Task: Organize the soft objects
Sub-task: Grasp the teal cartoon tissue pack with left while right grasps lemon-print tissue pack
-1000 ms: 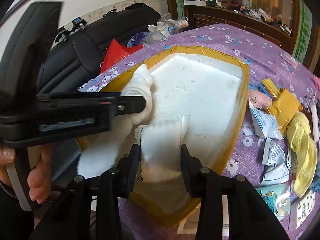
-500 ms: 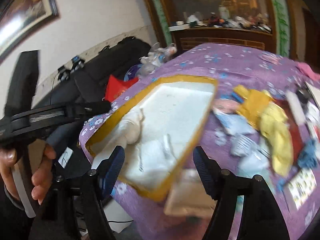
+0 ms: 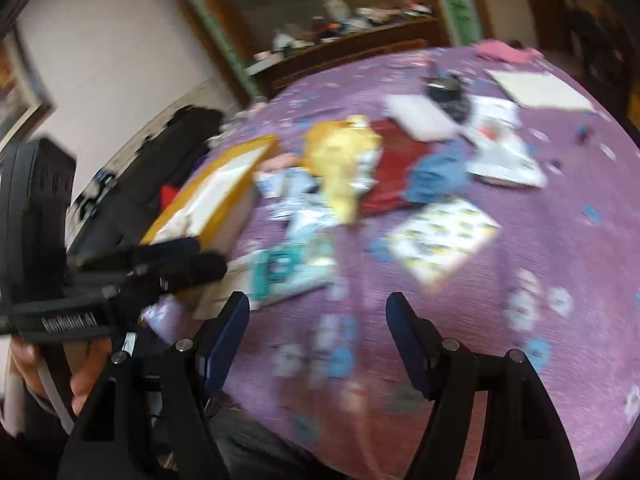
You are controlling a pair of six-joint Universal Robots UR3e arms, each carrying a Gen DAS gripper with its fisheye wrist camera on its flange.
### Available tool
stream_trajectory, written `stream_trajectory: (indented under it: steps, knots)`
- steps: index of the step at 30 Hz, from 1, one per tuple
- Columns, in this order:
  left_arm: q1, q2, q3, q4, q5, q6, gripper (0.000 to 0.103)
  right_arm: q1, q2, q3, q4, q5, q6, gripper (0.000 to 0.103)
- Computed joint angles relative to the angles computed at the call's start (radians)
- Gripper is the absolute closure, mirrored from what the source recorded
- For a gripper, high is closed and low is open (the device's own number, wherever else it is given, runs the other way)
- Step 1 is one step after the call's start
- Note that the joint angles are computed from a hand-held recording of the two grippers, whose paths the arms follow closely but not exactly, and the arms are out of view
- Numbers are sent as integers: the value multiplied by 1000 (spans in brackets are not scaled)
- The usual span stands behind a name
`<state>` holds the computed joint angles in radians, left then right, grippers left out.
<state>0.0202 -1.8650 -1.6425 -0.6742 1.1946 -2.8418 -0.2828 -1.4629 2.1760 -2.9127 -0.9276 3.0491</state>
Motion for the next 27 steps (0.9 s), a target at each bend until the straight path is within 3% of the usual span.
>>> stream_trajectory:
  steps: [5,9,13,17,21,24,27]
  knots:
    - [-13,-98,112,-77,-64,30,35,-58,-1,3,27,3,21,32]
    - [-8,-223,280,-170,-115,15,35,-70,42,-53,70,-10,75,32]
    - [-10,-272,335,-282,-121,17,35,-48,130,-160,128,-49,122,32]
    - [12,-173,205,-278,-164,91,35,-18,188,-237,138,-113,196,32]
    - [-28,-139,115,-77,-38,45,35,64,266,-371,177,-241,277,32]
    - [11,-135,122,-60,-118,16,34,99,300,-405,157,-312,333,32]
    - [-9,-206,203,-57,-91,12,32,129,335,-429,112,-386,353,32]
